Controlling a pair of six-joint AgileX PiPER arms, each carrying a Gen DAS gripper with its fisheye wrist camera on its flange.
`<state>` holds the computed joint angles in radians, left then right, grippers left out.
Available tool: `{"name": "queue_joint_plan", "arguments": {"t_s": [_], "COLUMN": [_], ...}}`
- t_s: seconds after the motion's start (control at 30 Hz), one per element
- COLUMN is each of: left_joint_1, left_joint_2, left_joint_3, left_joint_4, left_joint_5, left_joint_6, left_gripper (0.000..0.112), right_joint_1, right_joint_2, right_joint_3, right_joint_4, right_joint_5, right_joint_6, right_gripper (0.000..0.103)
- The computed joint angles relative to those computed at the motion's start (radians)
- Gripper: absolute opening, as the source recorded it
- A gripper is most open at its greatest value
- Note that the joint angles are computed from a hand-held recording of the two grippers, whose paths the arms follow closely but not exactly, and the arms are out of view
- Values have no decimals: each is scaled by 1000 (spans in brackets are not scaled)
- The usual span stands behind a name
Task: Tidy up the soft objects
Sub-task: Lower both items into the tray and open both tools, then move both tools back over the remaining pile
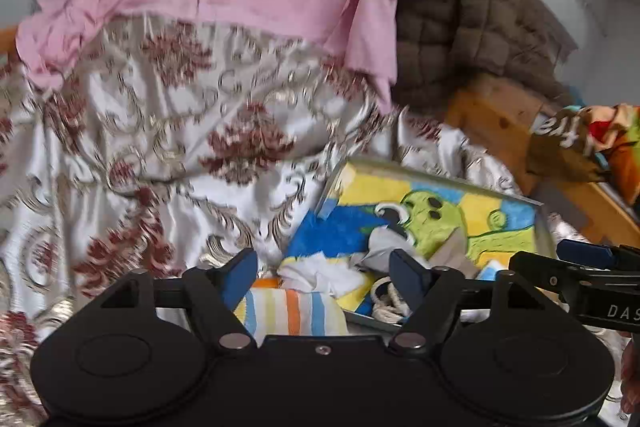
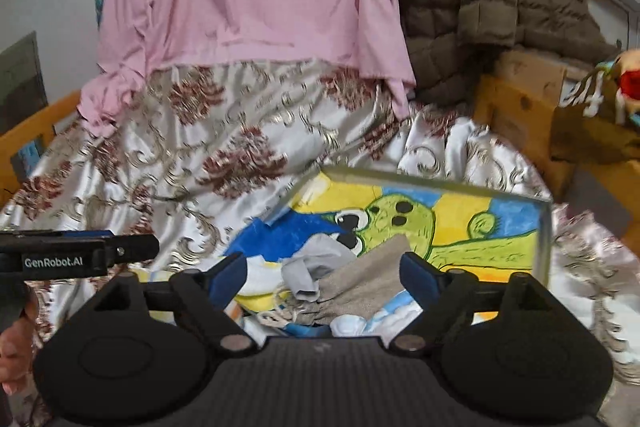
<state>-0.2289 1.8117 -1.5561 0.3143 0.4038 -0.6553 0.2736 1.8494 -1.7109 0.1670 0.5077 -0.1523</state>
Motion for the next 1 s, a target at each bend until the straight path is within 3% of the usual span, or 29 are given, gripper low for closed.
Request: {"name": "queue_joint_plan", "arguments": {"t_s": [0.1,0.3,0.5,0.67,0.73,0.87,1.0], "left_joint_1": [-29,-66,-160,-290,-346,-461,-568], "left_joint_2": [-107,-301,-483,-613,-660,-728,-773], "left_joint_3": [100,267,409,524,565,635,682], "left_joint_4": [129,201,499,745,801,891,932], "left_joint_5": [-25,-67,-26,95,157,280,400], "left_joint_6": [-116,-202,-501,-712,-770,-870,-919], "left_gripper": [83,97,102,102,102,102,102], "right_joint_1": [8,43,113,228,274,397,509], "right_joint_2": [-106,-303,-473,-602,-647,-717,-765], "right_joint_3": [99,281,425,560,604,678,739], "right_joint_4": [33,23,-198,-648,-753,-1036,-1201], "right_joint_5": [-31,-105,-156,-174,-156,-87,-2], "right_joint_6": [-21,12,245,684,791,1066,1255], "right_gripper": [94,103,103,103,103,103,103]}}
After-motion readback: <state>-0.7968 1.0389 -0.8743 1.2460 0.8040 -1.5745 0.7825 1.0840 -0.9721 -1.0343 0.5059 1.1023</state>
